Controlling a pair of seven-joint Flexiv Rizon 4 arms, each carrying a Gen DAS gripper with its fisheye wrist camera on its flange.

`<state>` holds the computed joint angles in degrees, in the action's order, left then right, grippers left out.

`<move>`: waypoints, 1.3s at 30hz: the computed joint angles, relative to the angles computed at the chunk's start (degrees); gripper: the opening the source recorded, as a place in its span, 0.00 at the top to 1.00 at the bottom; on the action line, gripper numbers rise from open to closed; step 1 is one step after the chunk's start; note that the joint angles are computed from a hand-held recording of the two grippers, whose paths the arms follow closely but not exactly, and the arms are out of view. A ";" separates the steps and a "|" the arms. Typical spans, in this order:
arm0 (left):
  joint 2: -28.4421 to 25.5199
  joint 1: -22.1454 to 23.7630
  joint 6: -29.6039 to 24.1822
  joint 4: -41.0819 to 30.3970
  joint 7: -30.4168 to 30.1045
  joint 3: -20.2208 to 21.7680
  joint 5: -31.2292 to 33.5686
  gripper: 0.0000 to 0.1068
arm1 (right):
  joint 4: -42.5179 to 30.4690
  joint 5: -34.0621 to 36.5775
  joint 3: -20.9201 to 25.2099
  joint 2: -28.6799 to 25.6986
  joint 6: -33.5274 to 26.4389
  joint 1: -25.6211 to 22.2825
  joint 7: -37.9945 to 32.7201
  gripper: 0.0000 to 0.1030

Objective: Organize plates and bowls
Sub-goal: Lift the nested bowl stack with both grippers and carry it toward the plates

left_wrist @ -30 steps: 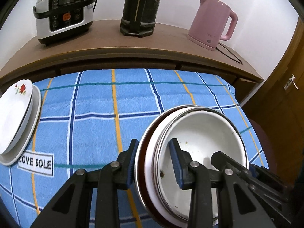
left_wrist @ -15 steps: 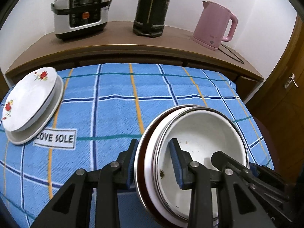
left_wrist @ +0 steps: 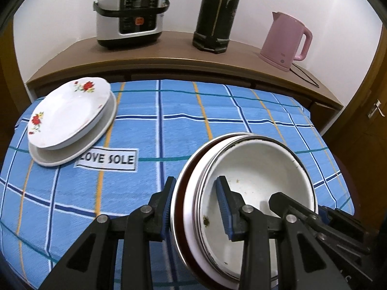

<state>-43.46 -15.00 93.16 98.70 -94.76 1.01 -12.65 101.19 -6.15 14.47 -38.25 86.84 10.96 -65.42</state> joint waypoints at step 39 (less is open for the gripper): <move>8.24 3.80 9.47 17.58 -3.24 6.27 -4.55 0.65 | -7.30 -0.11 5.73 -4.00 -5.22 7.57 -7.04 0.74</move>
<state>-35.23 -11.20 102.63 116.28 -97.99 7.28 -17.20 93.89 -6.27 20.21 -42.24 81.61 18.52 -72.45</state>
